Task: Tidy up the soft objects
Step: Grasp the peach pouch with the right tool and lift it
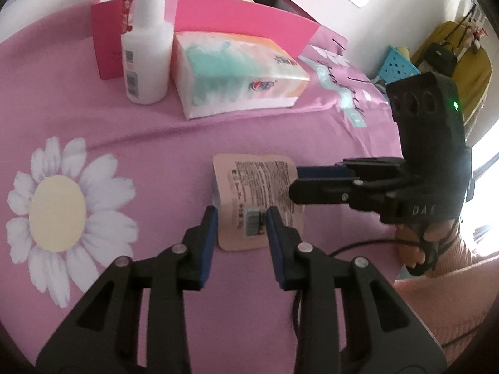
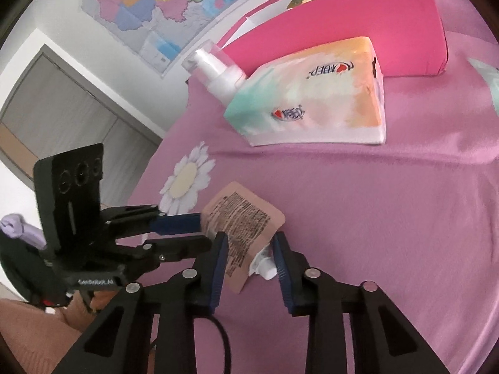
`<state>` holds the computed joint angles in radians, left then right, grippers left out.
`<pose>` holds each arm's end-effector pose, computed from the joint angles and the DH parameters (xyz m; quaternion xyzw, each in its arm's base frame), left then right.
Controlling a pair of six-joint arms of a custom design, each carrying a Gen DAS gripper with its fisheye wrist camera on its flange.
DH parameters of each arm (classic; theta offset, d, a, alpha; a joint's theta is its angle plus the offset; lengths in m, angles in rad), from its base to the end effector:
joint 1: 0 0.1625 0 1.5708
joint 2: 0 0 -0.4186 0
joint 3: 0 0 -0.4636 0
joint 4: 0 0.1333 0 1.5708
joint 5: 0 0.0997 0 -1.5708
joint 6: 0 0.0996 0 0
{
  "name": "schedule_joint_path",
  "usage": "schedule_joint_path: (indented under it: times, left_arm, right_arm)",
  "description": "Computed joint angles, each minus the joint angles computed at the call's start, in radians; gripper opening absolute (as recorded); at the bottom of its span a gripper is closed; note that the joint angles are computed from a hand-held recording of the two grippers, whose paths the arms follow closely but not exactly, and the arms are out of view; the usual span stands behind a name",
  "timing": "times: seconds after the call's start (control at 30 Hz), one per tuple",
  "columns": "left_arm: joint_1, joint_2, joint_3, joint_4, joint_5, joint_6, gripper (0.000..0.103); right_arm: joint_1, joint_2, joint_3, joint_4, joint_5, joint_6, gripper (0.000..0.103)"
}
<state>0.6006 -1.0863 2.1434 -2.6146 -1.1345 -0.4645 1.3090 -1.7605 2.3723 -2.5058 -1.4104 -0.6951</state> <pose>-0.3309 -0.4393 0.0376 0.2456 0.9449 -0.1374 0.1673 0.0338 -0.4504 0.2458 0.2241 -0.9580 0.1788 0.0037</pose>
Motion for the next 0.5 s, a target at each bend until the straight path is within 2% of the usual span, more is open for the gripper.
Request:
schedule_joint_path:
  times: [0.07,0.23,0.5]
  left_arm:
    - [0.006,0.003,-0.004,-0.009,-0.01,-0.002,0.034]
    - [-0.009,0.011,-0.011,-0.003,0.018,-0.014,0.034]
    - [-0.033,0.002,-0.016,-0.012,0.047,-0.012,0.034]
  right_arm:
    - [0.009,0.014,-0.002,-0.019,-0.01,-0.002,0.026]
    - [0.019,0.02,0.001,-0.049,-0.026,0.002,0.023]
    - [0.028,-0.019,0.007,-0.056,-0.022,-0.019,0.021]
